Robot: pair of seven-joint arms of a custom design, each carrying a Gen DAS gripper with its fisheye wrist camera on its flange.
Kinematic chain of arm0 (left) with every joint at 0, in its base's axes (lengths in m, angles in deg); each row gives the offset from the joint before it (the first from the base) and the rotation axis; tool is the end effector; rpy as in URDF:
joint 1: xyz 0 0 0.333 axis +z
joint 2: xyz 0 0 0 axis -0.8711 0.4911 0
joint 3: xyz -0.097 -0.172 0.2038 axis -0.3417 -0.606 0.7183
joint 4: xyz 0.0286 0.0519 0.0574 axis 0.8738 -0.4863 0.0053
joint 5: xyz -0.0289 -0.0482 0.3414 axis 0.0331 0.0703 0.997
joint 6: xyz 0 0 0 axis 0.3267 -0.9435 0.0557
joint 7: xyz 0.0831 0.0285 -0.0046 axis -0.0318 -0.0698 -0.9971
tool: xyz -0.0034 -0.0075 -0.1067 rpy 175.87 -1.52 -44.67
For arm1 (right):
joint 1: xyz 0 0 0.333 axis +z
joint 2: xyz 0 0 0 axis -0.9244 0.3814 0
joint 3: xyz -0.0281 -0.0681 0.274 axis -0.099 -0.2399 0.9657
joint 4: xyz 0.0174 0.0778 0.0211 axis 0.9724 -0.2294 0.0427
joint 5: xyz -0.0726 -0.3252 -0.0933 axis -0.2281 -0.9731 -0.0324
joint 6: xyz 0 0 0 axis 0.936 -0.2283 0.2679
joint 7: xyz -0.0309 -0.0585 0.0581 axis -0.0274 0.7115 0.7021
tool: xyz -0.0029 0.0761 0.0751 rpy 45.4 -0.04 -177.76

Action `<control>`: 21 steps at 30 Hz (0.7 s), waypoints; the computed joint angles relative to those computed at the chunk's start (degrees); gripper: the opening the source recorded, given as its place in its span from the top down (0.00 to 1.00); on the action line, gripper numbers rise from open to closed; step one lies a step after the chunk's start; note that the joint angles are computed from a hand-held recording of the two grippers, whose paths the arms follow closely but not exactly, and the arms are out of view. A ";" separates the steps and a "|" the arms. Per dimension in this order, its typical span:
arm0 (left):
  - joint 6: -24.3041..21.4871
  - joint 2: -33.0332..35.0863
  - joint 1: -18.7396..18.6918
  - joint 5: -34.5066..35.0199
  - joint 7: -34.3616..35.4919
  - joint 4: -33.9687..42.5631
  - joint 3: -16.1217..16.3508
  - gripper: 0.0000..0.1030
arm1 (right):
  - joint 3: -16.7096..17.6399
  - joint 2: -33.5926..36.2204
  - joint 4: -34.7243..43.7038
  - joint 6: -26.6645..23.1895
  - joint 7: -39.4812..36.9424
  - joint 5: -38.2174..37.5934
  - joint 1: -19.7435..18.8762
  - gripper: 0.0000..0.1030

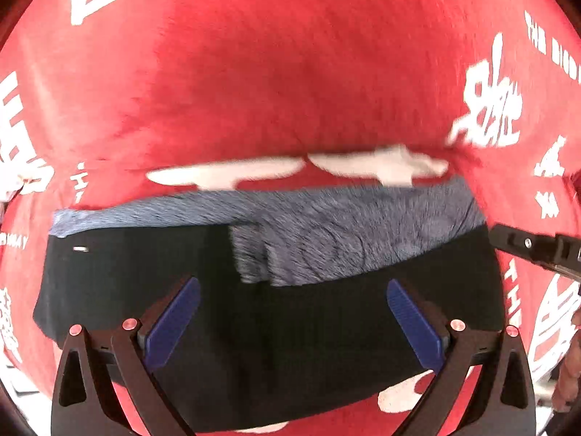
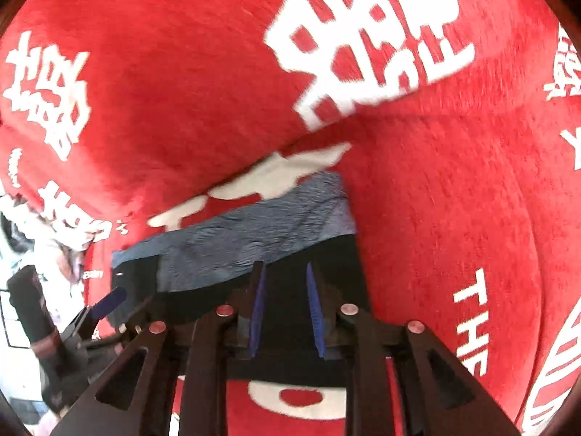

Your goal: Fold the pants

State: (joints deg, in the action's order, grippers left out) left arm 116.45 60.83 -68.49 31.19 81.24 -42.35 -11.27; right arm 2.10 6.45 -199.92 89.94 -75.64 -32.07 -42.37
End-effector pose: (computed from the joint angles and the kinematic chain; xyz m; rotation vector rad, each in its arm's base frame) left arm 0.5773 -0.1940 0.4701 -0.5603 3.0218 -0.4235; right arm 0.4010 0.2987 0.4926 -0.2682 2.6677 -0.0489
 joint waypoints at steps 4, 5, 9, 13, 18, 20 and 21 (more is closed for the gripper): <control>0.73 1.17 -2.11 8.92 -6.18 -3.36 1.91 0.00 | 0.30 3.79 -2.07 9.26 2.77 1.96 0.92 0.72; -1.27 2.19 -0.69 5.74 -7.00 -1.61 1.86 0.00 | 0.48 4.94 -0.74 9.16 3.20 1.03 1.22 0.72; -1.65 2.12 0.48 5.31 -4.33 -1.25 1.36 0.00 | 0.09 6.44 3.58 7.97 -3.14 0.52 2.70 0.71; -3.14 3.34 -0.16 6.52 -4.72 0.89 1.27 0.00 | 0.58 3.67 7.70 -7.92 -5.09 -3.68 3.36 0.45; -2.59 2.90 -0.39 6.66 -5.01 0.46 1.17 0.00 | -0.68 -1.70 0.09 -7.34 -5.43 -0.69 1.73 0.44; -2.71 2.98 -0.09 6.43 -4.73 0.52 1.27 0.00 | -1.42 0.67 -0.18 -5.23 -8.92 3.42 1.51 0.45; -2.69 2.95 -0.24 6.62 -5.00 0.45 1.26 0.00 | -1.75 1.38 -0.71 -3.48 -10.64 6.19 1.56 0.45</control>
